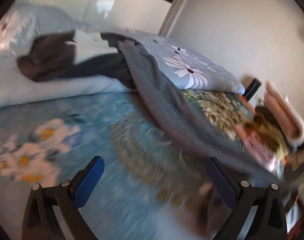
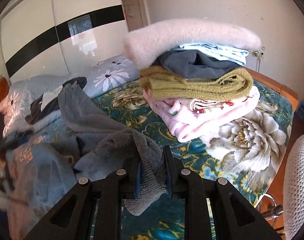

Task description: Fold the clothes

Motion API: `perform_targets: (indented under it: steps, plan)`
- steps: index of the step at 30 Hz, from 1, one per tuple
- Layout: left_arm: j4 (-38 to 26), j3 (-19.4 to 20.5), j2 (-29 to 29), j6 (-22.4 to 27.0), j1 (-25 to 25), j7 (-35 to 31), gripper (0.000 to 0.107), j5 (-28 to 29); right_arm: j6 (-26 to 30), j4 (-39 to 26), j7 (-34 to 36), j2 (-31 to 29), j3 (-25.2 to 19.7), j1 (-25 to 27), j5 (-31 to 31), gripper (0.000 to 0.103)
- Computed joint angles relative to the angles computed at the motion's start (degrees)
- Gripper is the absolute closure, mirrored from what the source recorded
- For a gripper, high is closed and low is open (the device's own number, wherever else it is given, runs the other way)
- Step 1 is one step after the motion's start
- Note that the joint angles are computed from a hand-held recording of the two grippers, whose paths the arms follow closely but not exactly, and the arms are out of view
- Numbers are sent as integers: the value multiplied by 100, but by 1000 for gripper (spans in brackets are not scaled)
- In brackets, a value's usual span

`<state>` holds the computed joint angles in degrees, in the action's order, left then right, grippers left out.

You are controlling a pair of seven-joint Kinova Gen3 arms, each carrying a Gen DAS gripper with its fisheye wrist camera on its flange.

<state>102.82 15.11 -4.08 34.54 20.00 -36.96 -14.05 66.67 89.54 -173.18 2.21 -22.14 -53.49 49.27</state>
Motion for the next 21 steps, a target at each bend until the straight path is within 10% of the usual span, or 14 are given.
perform_targets:
  steps: [12,15,19,21]
  plan:
    - [-2106,-933,2036,804,453,114,18,175,-1024,582,269,-265,95,606,-449,81]
    - [-2125,-983,2103,697,391,114,41,411,-1190,657,296,-274,91,714,-495,80]
    - [-2032,-1016,2077,499,304,145,104,705,-1337,709,331,-284,87,816,-561,80]
    - [-1796,-1126,1893,228,419,397,104,580,-1276,659,369,-268,62,819,-580,80]
